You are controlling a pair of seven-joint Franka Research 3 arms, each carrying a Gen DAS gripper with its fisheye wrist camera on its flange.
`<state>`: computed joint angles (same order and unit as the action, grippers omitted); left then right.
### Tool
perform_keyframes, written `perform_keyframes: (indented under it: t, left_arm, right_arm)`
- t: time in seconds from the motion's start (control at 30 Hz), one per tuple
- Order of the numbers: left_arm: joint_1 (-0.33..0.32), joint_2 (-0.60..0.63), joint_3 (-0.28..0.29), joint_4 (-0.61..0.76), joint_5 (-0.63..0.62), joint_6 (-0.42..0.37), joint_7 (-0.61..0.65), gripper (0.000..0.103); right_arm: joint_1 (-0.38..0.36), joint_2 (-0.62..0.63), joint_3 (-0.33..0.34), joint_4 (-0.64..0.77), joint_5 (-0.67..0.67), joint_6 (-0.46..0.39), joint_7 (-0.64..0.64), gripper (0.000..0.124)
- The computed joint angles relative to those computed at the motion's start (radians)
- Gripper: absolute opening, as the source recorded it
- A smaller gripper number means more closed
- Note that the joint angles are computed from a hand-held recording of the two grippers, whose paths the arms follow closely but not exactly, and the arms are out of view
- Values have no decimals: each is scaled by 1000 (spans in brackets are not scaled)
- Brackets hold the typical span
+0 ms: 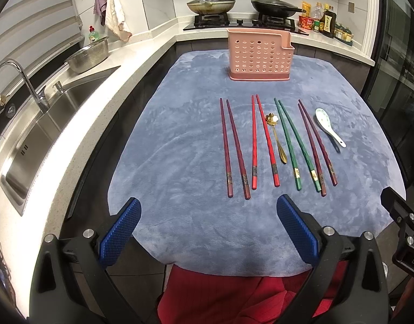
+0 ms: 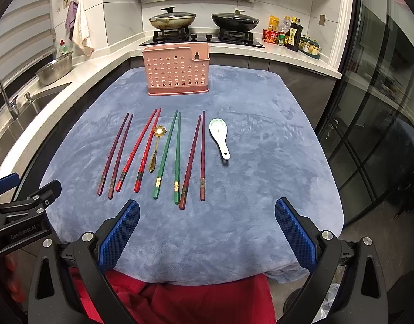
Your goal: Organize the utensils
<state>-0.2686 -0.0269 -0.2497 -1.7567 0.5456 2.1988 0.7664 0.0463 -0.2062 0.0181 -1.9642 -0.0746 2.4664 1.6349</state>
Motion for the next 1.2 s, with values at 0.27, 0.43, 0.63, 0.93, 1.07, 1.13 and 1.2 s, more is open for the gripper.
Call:
perform_keyframes:
  t: [0.27, 0.43, 0.63, 0.93, 1.07, 1.13, 1.2]
  left_arm:
    - [-2, 0, -2, 6, 0, -7, -13, 96]
    - [-3, 0, -3, 8, 10, -9, -19, 96]
    - [-8, 4, -5, 16, 14, -12, -20, 96]
    - [-13, 13, -4, 30, 21, -20, -22, 96]
    - [-12, 17, -2, 35, 21, -24, -17, 96]
    - [-12, 18, -1, 37, 24, -27, -13, 96]
    - [-12, 20, -1, 40, 29, -31, -13, 96]
  right_arm:
    - [3, -10, 5, -10, -13, 9, 0, 96]
    - [2, -16, 3, -17, -5, 17, -6, 96]
    - [-2, -20, 4, -20, -4, 21, -6, 96]
    - [-3, -14, 1, -11, 8, 24, -13, 96]
    - [0, -3, -1, 0, 15, 17, -20, 96]
    - [2, 2, -2, 5, 20, 15, -22, 96]
    - [4, 9, -4, 12, 26, 14, -27, 96]
